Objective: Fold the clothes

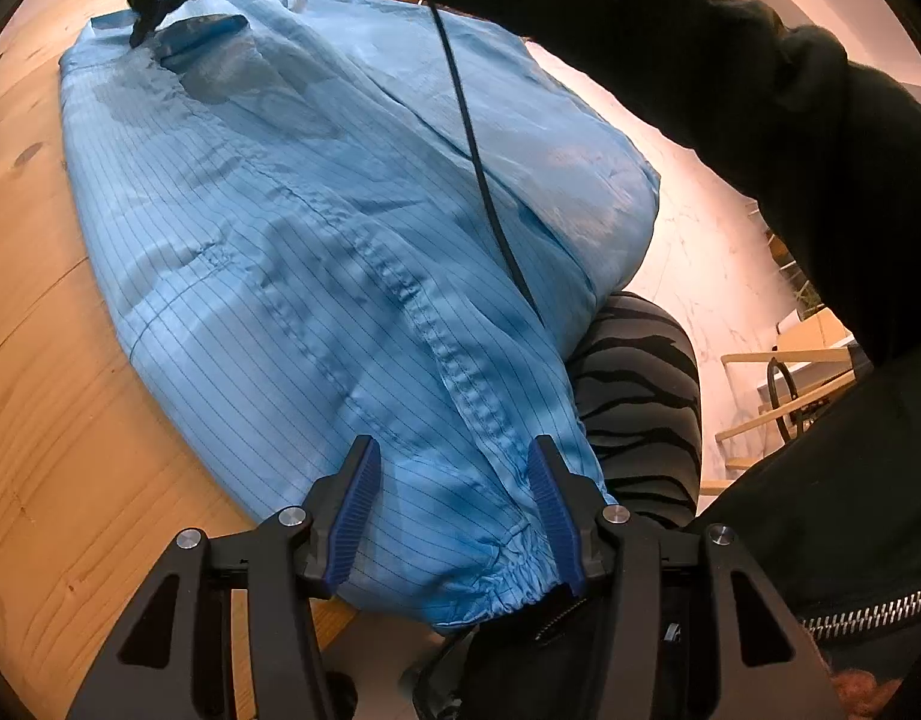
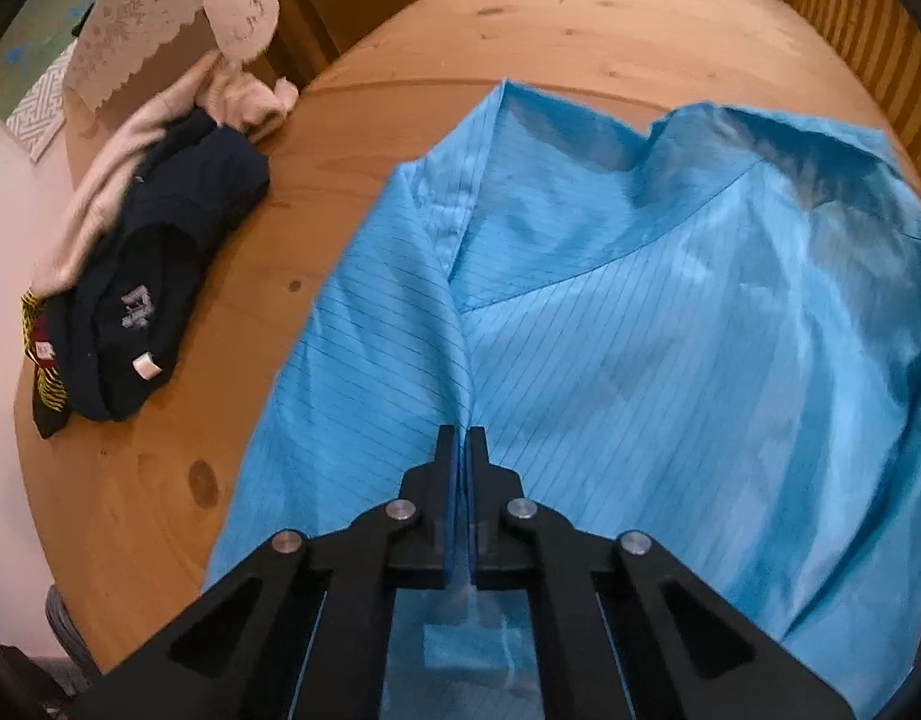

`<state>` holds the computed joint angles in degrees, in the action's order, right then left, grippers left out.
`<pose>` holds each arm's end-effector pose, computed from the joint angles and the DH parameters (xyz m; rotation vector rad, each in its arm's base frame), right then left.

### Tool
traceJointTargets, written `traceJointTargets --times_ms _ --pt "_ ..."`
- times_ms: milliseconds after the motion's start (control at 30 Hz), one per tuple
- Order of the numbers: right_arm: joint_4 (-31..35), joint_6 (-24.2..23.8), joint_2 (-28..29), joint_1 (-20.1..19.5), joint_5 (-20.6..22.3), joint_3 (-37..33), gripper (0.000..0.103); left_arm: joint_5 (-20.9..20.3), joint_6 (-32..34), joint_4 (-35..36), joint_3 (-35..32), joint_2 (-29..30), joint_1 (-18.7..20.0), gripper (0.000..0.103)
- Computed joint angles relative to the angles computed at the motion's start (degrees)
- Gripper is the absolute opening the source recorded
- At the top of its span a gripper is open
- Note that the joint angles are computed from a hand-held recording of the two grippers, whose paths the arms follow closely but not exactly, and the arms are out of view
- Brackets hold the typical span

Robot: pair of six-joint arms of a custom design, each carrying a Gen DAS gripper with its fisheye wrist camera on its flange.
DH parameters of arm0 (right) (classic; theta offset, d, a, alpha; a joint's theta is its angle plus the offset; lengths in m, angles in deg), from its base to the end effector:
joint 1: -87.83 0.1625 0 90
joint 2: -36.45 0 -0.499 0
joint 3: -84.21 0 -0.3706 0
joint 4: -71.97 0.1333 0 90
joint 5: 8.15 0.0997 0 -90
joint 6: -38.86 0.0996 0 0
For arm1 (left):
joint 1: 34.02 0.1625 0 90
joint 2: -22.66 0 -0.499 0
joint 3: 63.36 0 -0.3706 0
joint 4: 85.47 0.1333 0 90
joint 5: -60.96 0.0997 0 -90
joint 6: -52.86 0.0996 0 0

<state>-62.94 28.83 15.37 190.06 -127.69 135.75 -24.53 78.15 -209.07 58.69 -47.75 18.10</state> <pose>0.2736 -0.8649 0.0951 0.4184 -2.5788 0.3442 -0.1719 -0.4508 0.2167 1.5845 2.5414 0.4596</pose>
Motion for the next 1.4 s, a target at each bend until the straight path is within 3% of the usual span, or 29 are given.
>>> traceJointTargets --times_ms 133,233,433,667,767,867,1033,1100,1200,1233,1300,1333,1400 --pt "-5.9 0.1 -4.5 0.6 3.0 6.2 0.001 0.1 0.3 0.4 -0.1 -0.1 -0.2 0.049" --pt "-8.9 0.2 -7.6 1.1 0.1 10.1 0.001 0.1 0.5 0.5 -0.1 -0.1 -0.4 0.049" --pt "-6.1 5.5 -8.2 -0.6 -10.4 11.6 0.001 -1.6 0.8 1.2 -0.7 0.3 -0.5 0.049" --pt "-4.8 3.5 -4.1 -0.5 -15.8 8.6 0.001 -2.3 1.2 0.8 -3.2 0.3 -0.7 0.049" --pt "-4.7 3.2 -3.9 -0.1 -16.6 8.1 0.001 -0.7 2.0 -2.5 -5.1 1.4 -0.6 0.049" --pt "-0.4 3.6 -4.4 0.0 -16.5 7.8 0.002 1.6 1.8 -5.9 -7.5 4.6 0.1 0.049" --pt "6.0 4.2 -4.4 0.4 -18.8 6.2 0.002 4.0 2.6 -3.7 -10.3 10.3 1.0 0.049" --pt "10.8 5.9 -4.1 0.5 -19.6 4.3 0.002 4.0 4.4 -3.1 -10.2 10.8 0.7 0.054" --pt "16.1 8.8 -3.5 0.7 -19.3 -0.1 0.009 4.0 6.7 -3.2 -9.6 10.9 0.4 0.057" --pt "14.1 8.3 -3.1 1.0 -19.3 -1.5 0.012 4.0 7.4 -3.3 -9.4 10.9 0.3 0.058" --pt "8.3 6.0 -2.0 1.6 -19.4 -3.8 0.037 3.8 8.2 -3.3 -9.3 10.9 0.3 0.062" --pt "3.7 4.2 -1.1 2.0 -18.2 -5.3 0.039 3.5 8.5 -3.2 -9.4 11.0 0.4 0.062" --pt "1.3 2.3 0.0 2.1 -11.9 -8.2 0.039 3.0 8.6 -2.7 -9.7 11.2 0.6 0.062"
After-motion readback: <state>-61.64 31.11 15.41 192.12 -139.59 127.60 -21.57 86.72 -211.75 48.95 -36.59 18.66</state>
